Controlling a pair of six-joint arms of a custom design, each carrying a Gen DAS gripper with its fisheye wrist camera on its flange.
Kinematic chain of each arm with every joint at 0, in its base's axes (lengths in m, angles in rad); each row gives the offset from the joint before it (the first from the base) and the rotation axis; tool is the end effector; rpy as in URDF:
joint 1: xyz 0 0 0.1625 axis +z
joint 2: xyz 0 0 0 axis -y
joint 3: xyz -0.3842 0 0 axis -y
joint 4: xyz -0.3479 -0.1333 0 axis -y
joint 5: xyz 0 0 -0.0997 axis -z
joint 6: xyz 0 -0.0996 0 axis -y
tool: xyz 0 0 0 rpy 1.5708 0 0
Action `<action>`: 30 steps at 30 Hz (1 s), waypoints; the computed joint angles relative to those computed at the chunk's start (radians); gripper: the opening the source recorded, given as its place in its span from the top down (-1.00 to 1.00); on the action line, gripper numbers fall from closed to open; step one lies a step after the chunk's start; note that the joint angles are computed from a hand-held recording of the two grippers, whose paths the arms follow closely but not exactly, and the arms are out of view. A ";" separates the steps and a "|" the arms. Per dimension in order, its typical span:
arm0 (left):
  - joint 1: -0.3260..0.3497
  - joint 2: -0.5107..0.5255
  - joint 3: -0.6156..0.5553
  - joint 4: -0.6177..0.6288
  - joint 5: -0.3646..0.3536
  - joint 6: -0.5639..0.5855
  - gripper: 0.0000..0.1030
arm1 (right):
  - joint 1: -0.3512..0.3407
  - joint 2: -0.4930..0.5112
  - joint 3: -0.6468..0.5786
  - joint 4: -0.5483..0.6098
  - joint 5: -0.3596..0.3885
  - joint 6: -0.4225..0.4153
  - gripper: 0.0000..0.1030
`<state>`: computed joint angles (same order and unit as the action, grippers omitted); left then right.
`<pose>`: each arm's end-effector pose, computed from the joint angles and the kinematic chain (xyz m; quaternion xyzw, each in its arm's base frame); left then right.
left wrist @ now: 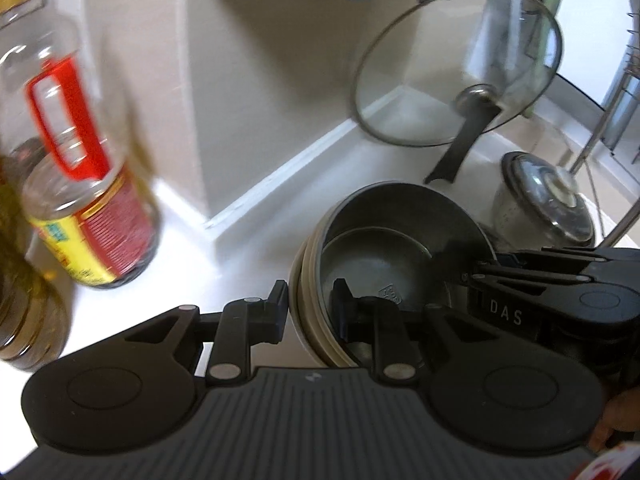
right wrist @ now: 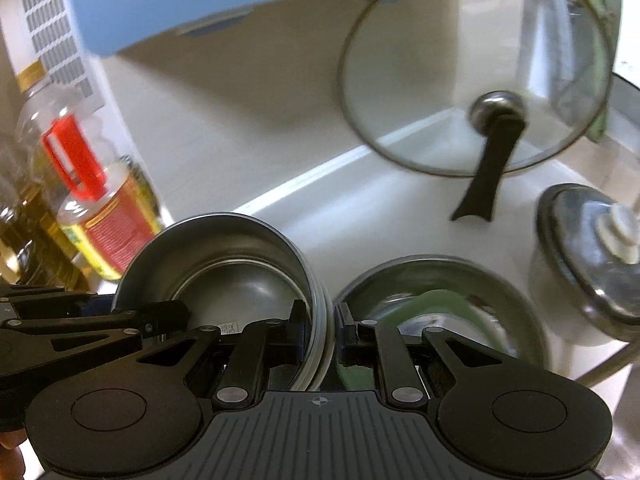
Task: Organize plates and bowls
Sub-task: 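Lower the bowl stack onto the saucer in the steel pan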
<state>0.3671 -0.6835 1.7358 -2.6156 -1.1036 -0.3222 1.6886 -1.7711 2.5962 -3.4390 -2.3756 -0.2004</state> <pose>-0.4675 -0.3706 0.0133 0.4158 0.8795 -0.1573 0.1698 0.0928 -0.2604 0.3348 -0.0663 -0.8186 0.4440 0.3582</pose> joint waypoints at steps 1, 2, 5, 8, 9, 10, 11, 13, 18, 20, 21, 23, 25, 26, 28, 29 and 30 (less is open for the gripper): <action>-0.003 0.011 -0.012 -0.001 -0.009 0.006 0.59 | -0.001 -0.020 0.001 0.009 -0.009 0.001 0.71; -0.007 0.022 -0.024 -0.003 -0.019 0.013 0.59 | 0.000 -0.034 0.002 0.015 -0.019 0.004 0.71; -0.017 0.052 -0.059 -0.005 -0.047 0.027 0.59 | -0.010 -0.087 0.003 0.040 -0.040 0.001 0.71; -0.025 0.086 -0.098 0.001 -0.074 0.039 0.59 | -0.031 -0.145 0.004 0.073 -0.051 -0.002 0.71; -0.028 0.098 -0.111 0.003 -0.081 0.043 0.59 | -0.040 -0.165 0.004 0.085 -0.053 -0.004 0.71; -0.031 0.108 -0.122 0.003 -0.089 0.047 0.59 | -0.048 -0.185 0.005 0.096 -0.055 -0.005 0.71; -0.032 0.116 -0.131 0.005 -0.097 0.049 0.59 | -0.054 -0.198 0.004 0.104 -0.056 -0.007 0.71; -0.035 0.136 -0.152 0.011 -0.111 0.054 0.59 | -0.075 -0.230 0.007 0.119 -0.053 -0.012 0.71; -0.040 0.171 -0.189 0.025 -0.138 0.066 0.60 | -0.128 -0.302 0.015 0.160 -0.033 -0.014 0.71; -0.041 0.183 -0.201 0.031 -0.147 0.069 0.60 | -0.148 -0.319 0.018 0.169 -0.024 -0.014 0.71; -0.041 0.188 -0.206 0.034 -0.152 0.069 0.60 | -0.155 -0.328 0.020 0.174 -0.022 -0.013 0.71; -0.043 0.195 -0.211 0.037 -0.158 0.070 0.60 | -0.171 -0.345 0.024 0.186 -0.015 -0.012 0.71; -0.044 0.204 -0.217 0.043 -0.163 0.069 0.60 | -0.194 -0.360 0.026 0.198 0.000 -0.013 0.71; -0.044 0.207 -0.220 0.045 -0.165 0.069 0.60 | -0.203 -0.367 0.027 0.203 0.006 -0.013 0.71; -0.045 0.215 -0.226 0.050 -0.168 0.069 0.60 | -0.226 -0.384 0.032 0.212 0.023 -0.017 0.72; -0.045 0.218 -0.230 0.053 -0.169 0.069 0.60 | -0.236 -0.391 0.034 0.216 0.031 -0.018 0.72; -0.045 0.219 -0.231 0.054 -0.170 0.069 0.60 | -0.245 -0.398 0.036 0.221 0.038 -0.017 0.72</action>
<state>0.3220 -0.4643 1.5052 -2.5614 -1.2738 -0.2536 1.4437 -2.1689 2.6317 -3.2175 -2.3380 -0.2177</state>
